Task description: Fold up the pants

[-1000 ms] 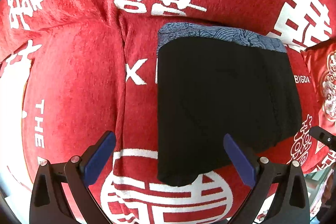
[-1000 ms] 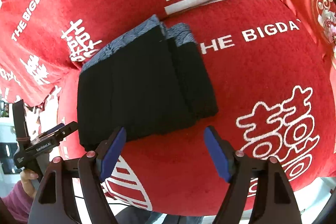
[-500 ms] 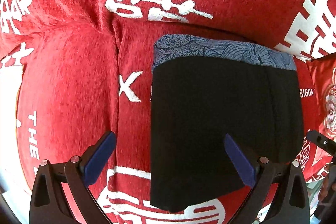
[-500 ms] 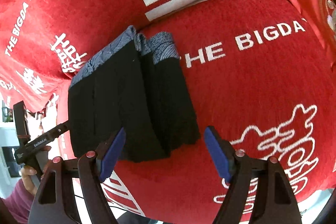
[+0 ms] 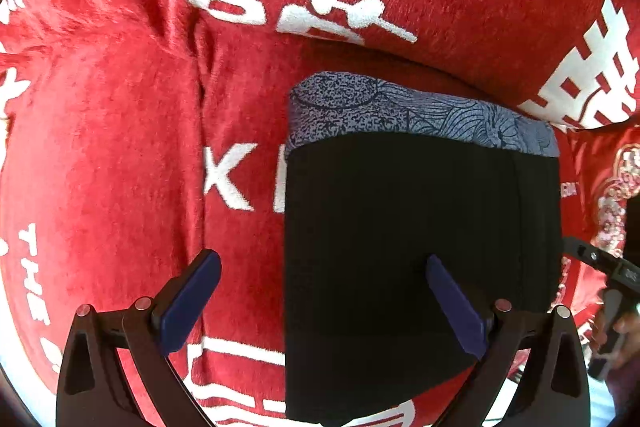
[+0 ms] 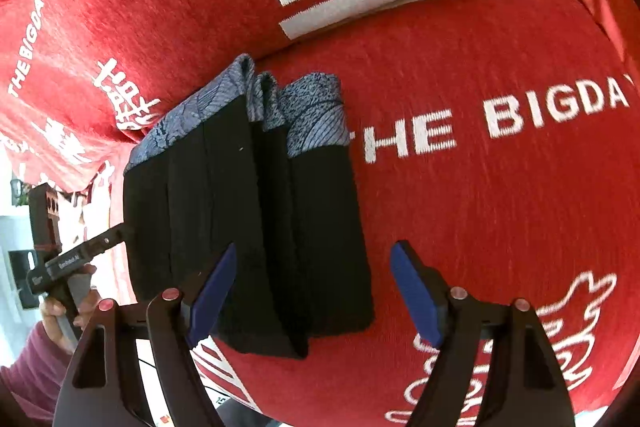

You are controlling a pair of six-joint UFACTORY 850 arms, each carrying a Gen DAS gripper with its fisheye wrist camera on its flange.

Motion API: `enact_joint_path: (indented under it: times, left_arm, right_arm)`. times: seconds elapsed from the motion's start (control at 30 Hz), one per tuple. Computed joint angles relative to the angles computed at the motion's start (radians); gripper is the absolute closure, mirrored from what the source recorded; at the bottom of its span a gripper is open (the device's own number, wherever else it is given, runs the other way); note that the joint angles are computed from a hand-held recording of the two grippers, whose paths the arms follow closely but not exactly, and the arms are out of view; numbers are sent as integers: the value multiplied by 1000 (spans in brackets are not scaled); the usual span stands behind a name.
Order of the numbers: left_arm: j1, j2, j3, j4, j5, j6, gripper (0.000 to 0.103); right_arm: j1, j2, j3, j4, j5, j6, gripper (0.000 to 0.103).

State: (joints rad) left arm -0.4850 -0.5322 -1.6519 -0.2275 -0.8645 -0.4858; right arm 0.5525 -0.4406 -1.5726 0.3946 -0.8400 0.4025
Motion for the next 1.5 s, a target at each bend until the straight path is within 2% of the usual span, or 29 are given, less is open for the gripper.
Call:
enact_joint_path:
  times: [0.2,0.37,0.5,0.73,0.83,0.9,0.93,1.0,1.1,1.37,1.5]
  left_arm:
    - [27,-2,36,-129,49,113,0]
    - [40,-26,43,-262,88,205,0]
    - [42,-53,35,-348,106,275,0]
    - [53,-51,66,-453,120,287,0]
    - [38,-33,78,-403,152,241,1]
    - [30,-17,92,-407,184,239,16]
    - [21,-8,94,-378,197,216,19]
    - [9,10,100,-335,213,195,31]
    - [-8,28,96,-291,227,176,43]
    - [-31,94,109,-240,195,167,46]
    - [-38,171,182,-237,186,152,46]
  right_arm:
    - [-46,-18,21,196,19,-170,22]
    - [-77,-47,34,406,-12,-359,21]
    - [-92,-85,23,496,-38,-460,20]
    - [-113,-88,58,636,-24,-524,20]
    - [-111,-87,51,585,-29,-477,32]
    - [-110,-88,37,551,-42,-461,41]
    - [-108,-85,37,547,-40,-454,45]
    - [-104,-75,43,556,-27,-452,53]
    - [-101,-50,74,609,0,-470,60]
    - [-92,12,130,716,2,-495,63]
    - [-67,60,184,775,9,-508,63]
